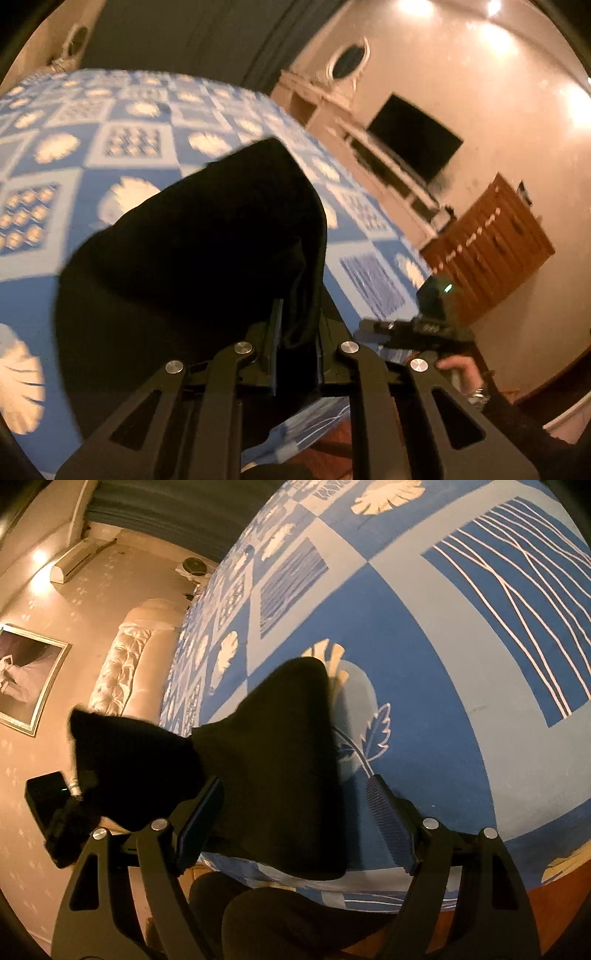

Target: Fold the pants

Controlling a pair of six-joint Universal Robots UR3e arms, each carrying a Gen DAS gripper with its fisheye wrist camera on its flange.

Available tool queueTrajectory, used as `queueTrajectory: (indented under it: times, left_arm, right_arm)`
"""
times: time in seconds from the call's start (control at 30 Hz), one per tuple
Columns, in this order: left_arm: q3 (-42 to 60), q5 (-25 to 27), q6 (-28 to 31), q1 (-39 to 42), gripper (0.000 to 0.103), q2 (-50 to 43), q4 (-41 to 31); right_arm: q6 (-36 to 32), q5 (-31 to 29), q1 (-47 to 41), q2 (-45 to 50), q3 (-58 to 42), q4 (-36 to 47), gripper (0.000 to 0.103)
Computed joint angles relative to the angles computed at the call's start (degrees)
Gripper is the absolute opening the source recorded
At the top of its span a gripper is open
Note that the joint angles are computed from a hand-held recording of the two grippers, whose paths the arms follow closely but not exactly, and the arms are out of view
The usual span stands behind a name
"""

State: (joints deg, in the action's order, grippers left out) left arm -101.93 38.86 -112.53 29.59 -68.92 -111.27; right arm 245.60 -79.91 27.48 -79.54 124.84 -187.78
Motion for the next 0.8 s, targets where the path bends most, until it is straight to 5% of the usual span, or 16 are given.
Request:
queueTrajectory:
  times: [0.17, 0.33, 0.43, 0.6, 0.7, 0.8]
  left_arm:
    - [-15.91, 7.02, -22.48, -15.41, 0.014, -3.62, 34.89]
    - [-21.92, 9.00, -24.64, -18.25, 0.024, -2.89, 45.05]
    - [-19.09, 6.08, -20.68, -17.98, 0.043, -0.92, 37.29]
    - [-12.31, 1.87, -2.47, -7.41, 0.074, 9.48, 7.51]
    - [-6.02, 2.55, 12.31, 8.01, 0.080, 11.90, -14.60]
    - [-5.15, 4.92, 16.50, 21.15, 0.081, 9.92, -18.78]
  right_arm:
    - [0.74, -0.54, 0.04, -0.49, 0.56, -1.03, 0.079]
    - [1.19, -3.11, 1.28, -0.97, -1.00, 0.18, 0.079]
    - [1.57, -5.97, 2.62, -1.48, -3.25, -0.04, 0.079]
    - [3.62, -0.58, 2.41, 2.30, -7.20, -6.73, 0.081]
    - [2.42, 2.22, 2.88, 5.90, -13.23, -1.97, 0.081]
    - [-0.90, 0.86, 3.53, 8.38, -19.79, 7.05, 0.081]
